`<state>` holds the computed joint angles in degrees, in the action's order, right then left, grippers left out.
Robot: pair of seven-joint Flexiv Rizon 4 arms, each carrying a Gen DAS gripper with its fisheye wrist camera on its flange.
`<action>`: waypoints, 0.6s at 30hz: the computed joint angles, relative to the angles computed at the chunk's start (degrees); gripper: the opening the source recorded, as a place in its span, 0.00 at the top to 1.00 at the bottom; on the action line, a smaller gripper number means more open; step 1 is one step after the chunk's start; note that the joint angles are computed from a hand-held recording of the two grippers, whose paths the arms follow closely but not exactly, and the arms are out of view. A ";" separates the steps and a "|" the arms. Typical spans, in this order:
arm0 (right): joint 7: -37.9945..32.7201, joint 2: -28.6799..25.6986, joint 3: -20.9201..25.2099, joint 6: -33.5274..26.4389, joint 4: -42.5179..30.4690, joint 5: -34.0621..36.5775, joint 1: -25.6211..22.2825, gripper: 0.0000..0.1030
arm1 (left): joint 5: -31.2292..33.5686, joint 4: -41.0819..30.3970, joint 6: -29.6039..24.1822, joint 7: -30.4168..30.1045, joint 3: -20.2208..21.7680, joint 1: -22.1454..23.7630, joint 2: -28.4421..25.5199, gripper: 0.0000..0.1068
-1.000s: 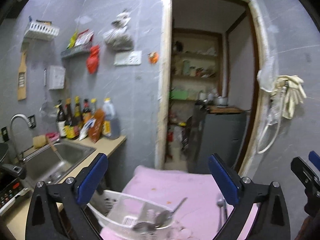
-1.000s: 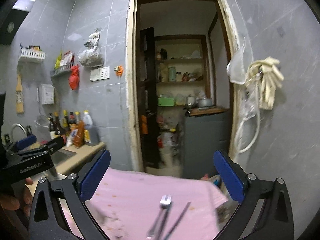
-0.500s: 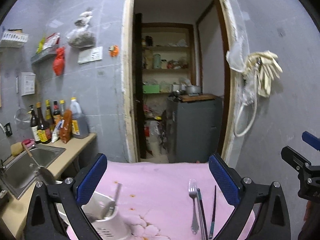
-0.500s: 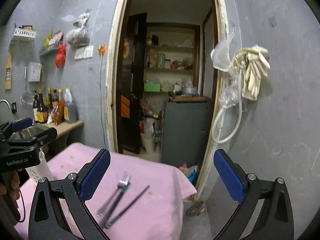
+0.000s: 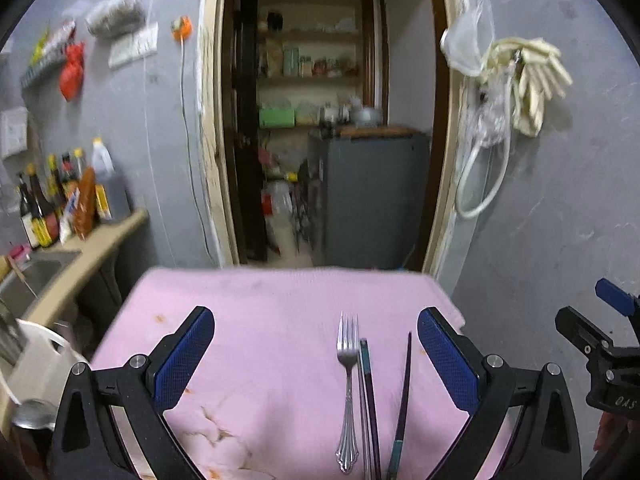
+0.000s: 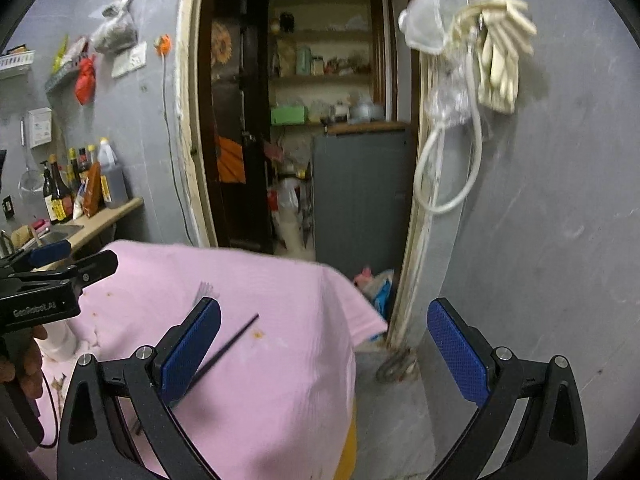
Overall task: Organize utensils
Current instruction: 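Lower the left tool onto the silver fork and close on it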
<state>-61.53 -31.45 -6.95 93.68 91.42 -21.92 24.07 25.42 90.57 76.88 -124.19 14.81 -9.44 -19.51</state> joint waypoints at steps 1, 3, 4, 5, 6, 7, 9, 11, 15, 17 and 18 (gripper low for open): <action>-0.70 -1.09 2.66 -1.82 -1.52 0.24 -1.71 0.02 | -1.88 -0.19 -0.84 1.62 -1.36 1.24 -0.75 0.04; -2.07 -2.74 6.29 -4.47 -3.67 0.70 -3.83 0.02 | -5.83 -0.20 -1.84 5.40 -3.83 3.54 -1.95 0.04; -3.03 -3.82 8.22 -6.27 -5.17 0.96 -4.79 0.02 | -7.83 -0.13 -2.22 7.33 -4.89 4.54 -2.55 0.04; -3.58 -4.34 8.95 -7.06 -5.80 1.20 -5.07 0.02 | -9.79 -0.12 -2.70 9.32 -5.81 5.46 -3.18 0.04; -4.76 -5.47 10.71 -9.03 -7.39 1.51 -5.77 0.02 | -11.30 -0.12 -2.87 10.72 -6.25 5.97 -3.73 0.04; -5.97 -6.53 12.24 -10.86 -8.92 1.95 -6.23 0.02 | -13.32 0.08 -2.90 12.42 -7.09 6.83 -4.29 0.04; -7.94 -7.87 14.25 -13.13 -10.93 3.11 -6.63 0.02 | -17.52 0.96 -2.10 15.81 -8.79 8.48 -5.00 0.05; -9.90 -9.23 15.75 -15.34 -13.05 4.39 -6.53 0.02 | -19.94 1.26 -1.75 17.48 -8.70 8.68 -5.74 0.05; -14.10 -11.85 17.94 -21.09 -17.52 7.00 -6.03 0.02 | -22.67 1.12 -2.62 19.38 -7.55 8.15 -6.78 0.05; -15.78 -13.13 18.06 -24.94 -19.87 7.88 -5.12 0.02 | -23.39 1.34 -3.13 19.28 -6.82 7.84 -7.03 0.05; -16.46 -13.61 17.99 -26.54 -20.71 8.40 -4.69 0.02 | -23.61 1.45 -3.25 19.16 -6.51 7.75 -7.10 0.05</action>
<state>-77.99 -45.06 11.04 67.14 70.71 -13.53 19.38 1.81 92.02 73.63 -105.02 8.30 -1.69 -26.62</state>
